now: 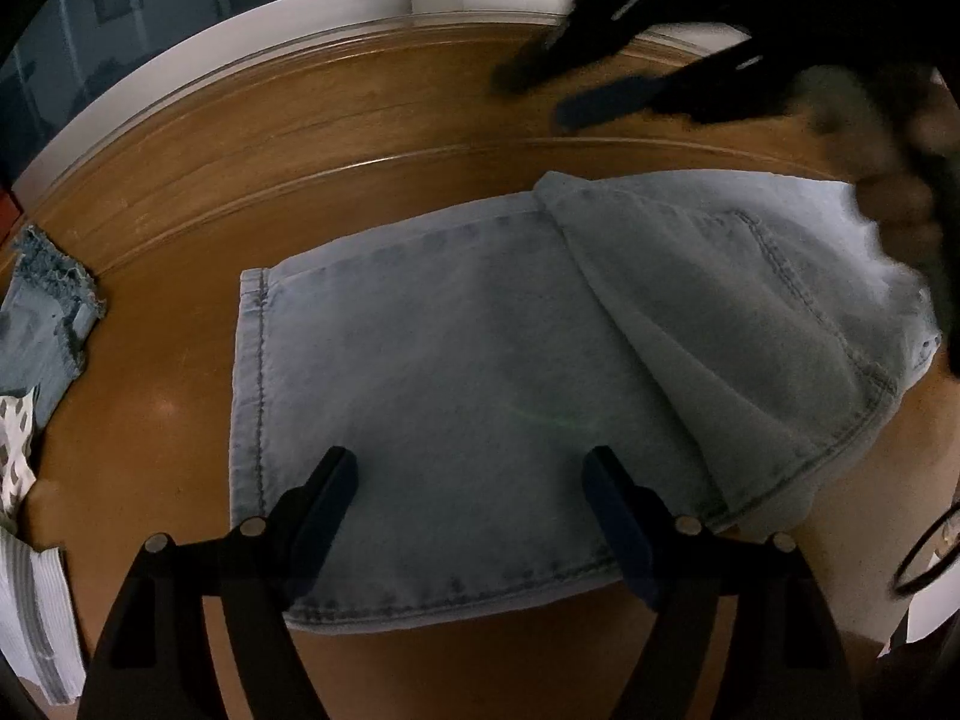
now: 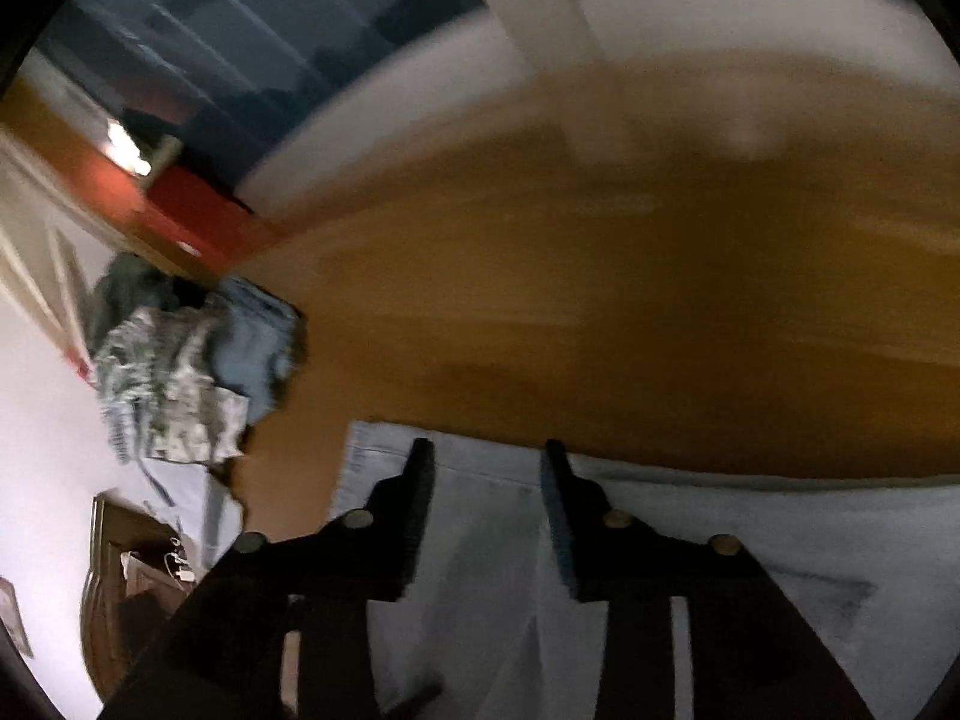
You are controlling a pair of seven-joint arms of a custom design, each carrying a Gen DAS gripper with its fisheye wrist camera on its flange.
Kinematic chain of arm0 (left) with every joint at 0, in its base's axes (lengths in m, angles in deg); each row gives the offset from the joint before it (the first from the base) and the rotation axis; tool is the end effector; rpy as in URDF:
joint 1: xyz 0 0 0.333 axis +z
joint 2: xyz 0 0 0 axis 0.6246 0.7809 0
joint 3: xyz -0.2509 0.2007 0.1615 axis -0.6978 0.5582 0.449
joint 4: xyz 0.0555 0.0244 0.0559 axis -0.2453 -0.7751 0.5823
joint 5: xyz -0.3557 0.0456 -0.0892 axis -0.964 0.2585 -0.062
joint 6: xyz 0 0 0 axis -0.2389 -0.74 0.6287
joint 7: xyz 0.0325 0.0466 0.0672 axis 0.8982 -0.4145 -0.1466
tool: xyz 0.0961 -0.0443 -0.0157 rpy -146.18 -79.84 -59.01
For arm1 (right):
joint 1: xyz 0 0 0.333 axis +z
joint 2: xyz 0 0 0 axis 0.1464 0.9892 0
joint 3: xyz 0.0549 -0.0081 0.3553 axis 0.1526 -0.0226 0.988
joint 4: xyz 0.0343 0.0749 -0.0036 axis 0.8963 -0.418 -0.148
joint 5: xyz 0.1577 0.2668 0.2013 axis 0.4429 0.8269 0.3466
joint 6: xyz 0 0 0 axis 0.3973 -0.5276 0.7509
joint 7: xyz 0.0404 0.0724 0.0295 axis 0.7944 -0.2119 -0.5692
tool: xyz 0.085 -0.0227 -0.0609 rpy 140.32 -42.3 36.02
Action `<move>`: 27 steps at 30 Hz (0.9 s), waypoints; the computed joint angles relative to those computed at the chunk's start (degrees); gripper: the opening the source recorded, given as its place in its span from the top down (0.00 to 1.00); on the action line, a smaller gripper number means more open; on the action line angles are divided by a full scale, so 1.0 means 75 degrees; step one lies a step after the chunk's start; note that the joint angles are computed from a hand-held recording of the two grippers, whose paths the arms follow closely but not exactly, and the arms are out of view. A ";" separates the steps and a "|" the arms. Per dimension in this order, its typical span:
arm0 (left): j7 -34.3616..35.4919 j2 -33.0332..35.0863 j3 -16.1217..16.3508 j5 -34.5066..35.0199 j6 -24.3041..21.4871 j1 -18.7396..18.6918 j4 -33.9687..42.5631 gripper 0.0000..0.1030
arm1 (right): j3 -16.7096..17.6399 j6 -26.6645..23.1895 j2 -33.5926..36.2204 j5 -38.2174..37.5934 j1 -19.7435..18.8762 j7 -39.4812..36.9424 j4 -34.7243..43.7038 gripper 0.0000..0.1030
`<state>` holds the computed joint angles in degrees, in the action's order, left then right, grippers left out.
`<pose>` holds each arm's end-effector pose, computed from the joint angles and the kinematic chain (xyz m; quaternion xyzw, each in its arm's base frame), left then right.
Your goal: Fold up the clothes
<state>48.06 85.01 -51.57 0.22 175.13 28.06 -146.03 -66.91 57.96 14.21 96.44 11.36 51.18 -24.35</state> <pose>0.6260 -0.2332 0.4244 -0.5122 0.8180 -0.2201 0.1418 0.7028 0.0957 0.5134 -0.6163 0.7009 -0.0097 0.3590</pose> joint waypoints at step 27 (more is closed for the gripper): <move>-0.0057 -0.0519 -0.0001 -0.0357 0.0220 0.0353 -0.0720 0.25 | -0.0544 0.1595 -0.1948 -0.3333 0.0832 0.2942 -0.3599 0.96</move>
<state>47.64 81.12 -51.58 -2.46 176.78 30.71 -151.43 -70.99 69.92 -0.39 71.44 17.60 73.24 -51.35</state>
